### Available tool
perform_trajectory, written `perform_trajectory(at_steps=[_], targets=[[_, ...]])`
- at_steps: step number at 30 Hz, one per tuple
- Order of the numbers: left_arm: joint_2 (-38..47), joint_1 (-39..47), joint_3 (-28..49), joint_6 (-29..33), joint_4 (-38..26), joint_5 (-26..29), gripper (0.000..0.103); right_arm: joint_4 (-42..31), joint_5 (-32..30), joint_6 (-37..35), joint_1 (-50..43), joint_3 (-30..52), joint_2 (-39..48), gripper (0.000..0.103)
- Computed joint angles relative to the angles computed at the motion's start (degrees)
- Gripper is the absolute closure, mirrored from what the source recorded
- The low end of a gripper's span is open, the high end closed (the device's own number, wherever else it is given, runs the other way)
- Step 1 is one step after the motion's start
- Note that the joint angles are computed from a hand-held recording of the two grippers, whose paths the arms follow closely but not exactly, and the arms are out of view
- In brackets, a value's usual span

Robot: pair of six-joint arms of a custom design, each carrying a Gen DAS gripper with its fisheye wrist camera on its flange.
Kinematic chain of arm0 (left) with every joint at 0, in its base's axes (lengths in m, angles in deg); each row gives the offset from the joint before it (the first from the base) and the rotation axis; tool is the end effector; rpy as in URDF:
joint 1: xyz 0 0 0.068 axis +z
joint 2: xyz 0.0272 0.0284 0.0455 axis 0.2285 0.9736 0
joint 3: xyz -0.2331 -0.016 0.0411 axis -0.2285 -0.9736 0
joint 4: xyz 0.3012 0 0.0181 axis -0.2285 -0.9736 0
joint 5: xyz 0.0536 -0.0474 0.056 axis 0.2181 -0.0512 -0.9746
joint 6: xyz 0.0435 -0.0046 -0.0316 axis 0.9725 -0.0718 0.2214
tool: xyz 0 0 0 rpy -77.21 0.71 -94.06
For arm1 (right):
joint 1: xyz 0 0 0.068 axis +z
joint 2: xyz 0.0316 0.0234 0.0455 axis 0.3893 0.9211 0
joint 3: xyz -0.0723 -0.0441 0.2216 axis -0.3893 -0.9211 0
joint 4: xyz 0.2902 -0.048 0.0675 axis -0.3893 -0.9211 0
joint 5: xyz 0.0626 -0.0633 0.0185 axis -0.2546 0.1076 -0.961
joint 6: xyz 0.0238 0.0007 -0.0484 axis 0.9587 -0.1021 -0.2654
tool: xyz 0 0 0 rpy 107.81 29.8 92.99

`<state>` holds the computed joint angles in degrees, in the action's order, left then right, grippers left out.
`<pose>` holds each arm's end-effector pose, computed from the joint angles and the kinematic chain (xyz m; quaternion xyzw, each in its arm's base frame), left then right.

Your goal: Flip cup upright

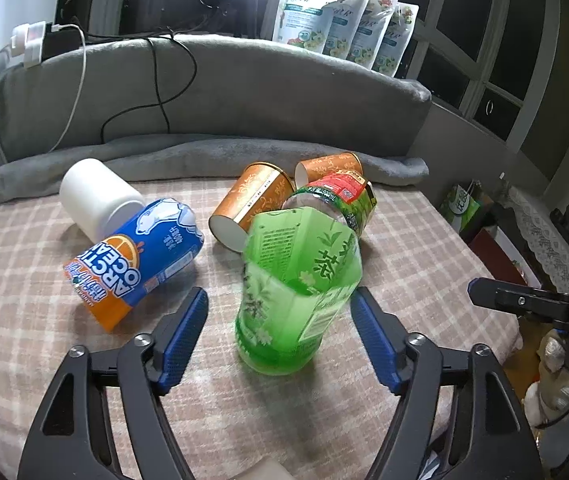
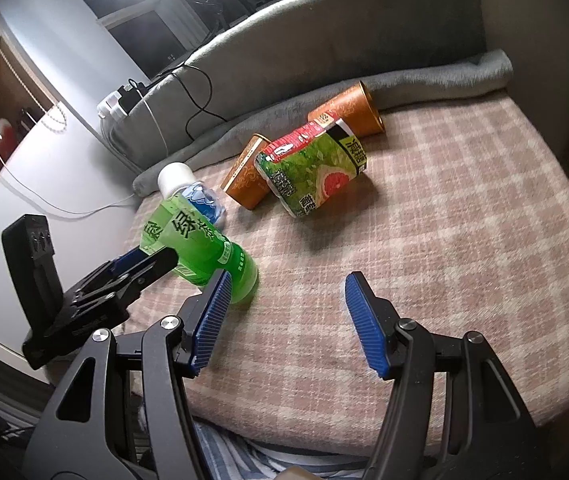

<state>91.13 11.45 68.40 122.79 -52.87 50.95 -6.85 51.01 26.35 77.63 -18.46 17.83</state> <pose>0.3881 -0.0359 0.1501 0.3704 0.8318 -0.2706 0.3126 0.2270 0.2855 0.1361 0.2844 0.8785 0.1253 0.3629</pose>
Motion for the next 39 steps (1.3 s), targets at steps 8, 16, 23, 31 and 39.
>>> perform_trajectory(at_steps=[8,16,23,31,39], targets=[[-2.1,2.1,-1.1,0.7,-0.3,1.3,0.027,-12.9,6.8,0.2,1.9,10.4,6.6,0.039],[-8.6,4.5,-7.6,-1.3,6.5,2.7,0.022,-24.8,16.1,2.1,4.6,20.2,13.0,0.017],[-14.9,8.0,-14.2,-6.5,15.8,5.1,0.021,-32.6,21.7,6.9,6.4,26.4,17.1,0.014],[-18.4,11.1,-18.5,-12.7,25.7,4.4,0.02,-47.6,27.4,18.3,7.7,35.7,23.9,0.004],[-20.0,12.8,-20.4,-15.7,30.2,4.2,0.02,-65.0,31.2,30.6,8.4,46.9,32.0,0.0]])
